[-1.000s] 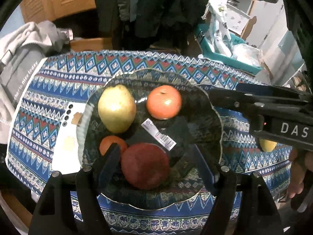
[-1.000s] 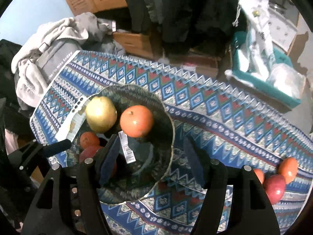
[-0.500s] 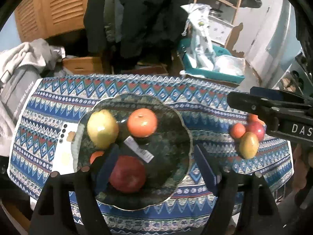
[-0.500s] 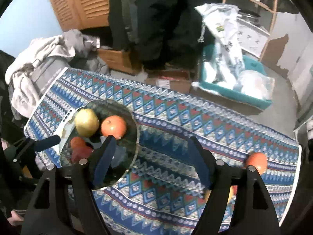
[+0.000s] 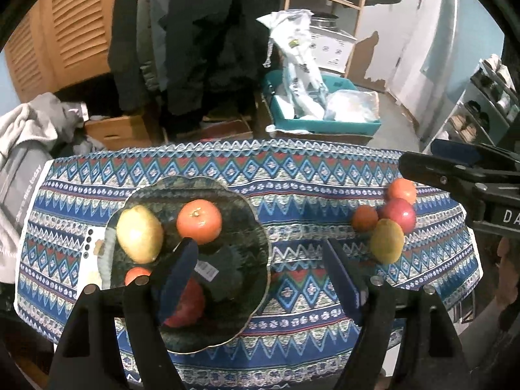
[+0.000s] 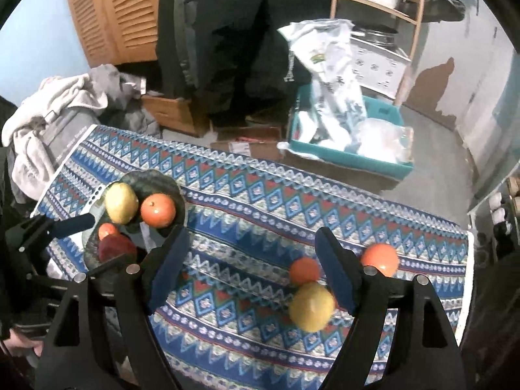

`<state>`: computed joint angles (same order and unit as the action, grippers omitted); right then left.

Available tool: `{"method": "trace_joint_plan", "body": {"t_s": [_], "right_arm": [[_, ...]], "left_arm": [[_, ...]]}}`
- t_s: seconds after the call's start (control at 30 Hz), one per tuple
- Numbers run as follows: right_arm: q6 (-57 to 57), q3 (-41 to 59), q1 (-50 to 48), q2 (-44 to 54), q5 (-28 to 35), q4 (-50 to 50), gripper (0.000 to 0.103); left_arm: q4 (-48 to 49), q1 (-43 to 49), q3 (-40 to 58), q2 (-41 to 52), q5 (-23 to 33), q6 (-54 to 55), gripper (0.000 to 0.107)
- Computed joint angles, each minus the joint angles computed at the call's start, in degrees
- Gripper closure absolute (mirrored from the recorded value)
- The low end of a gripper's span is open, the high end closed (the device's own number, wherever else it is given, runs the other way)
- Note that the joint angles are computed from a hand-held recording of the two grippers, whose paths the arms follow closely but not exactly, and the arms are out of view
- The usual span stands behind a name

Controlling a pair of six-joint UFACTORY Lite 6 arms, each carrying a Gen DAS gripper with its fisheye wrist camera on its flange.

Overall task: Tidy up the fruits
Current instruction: 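Move both tools back to the remaining fruit on the tablecloth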

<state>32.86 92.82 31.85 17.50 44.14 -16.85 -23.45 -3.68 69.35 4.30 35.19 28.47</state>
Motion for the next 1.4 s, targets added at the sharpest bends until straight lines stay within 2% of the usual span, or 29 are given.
{"method": "trace_joint_plan", "body": {"t_s": [0.43,0.9,1.27,1.4], "right_arm": [[-1.5,-15.6,-6.7,-14.8,-1.5,-0.8,0.020],[-9.1,-29.3,-18.3,-27.7,-3.6,4.0,0.020],[-17.7,-37.2,-28.8,-32.8,-6.0,9.8,0.020],[-19.5,-39.2,-31.3,-33.0,-7.0,11.0,0.020]], "left_arm": [[5.3,-9.6,2.2,0.3,-0.3,-8.4,0.027],[10.4,-20.1,7.5,6.3,0.0,-17.2,0.027],[13.2,-26.2,12.4,12.3,0.0,-22.8,0.026],[14.6,-28.0,14.1,15.1,-0.5,-25.5,0.020]]}}
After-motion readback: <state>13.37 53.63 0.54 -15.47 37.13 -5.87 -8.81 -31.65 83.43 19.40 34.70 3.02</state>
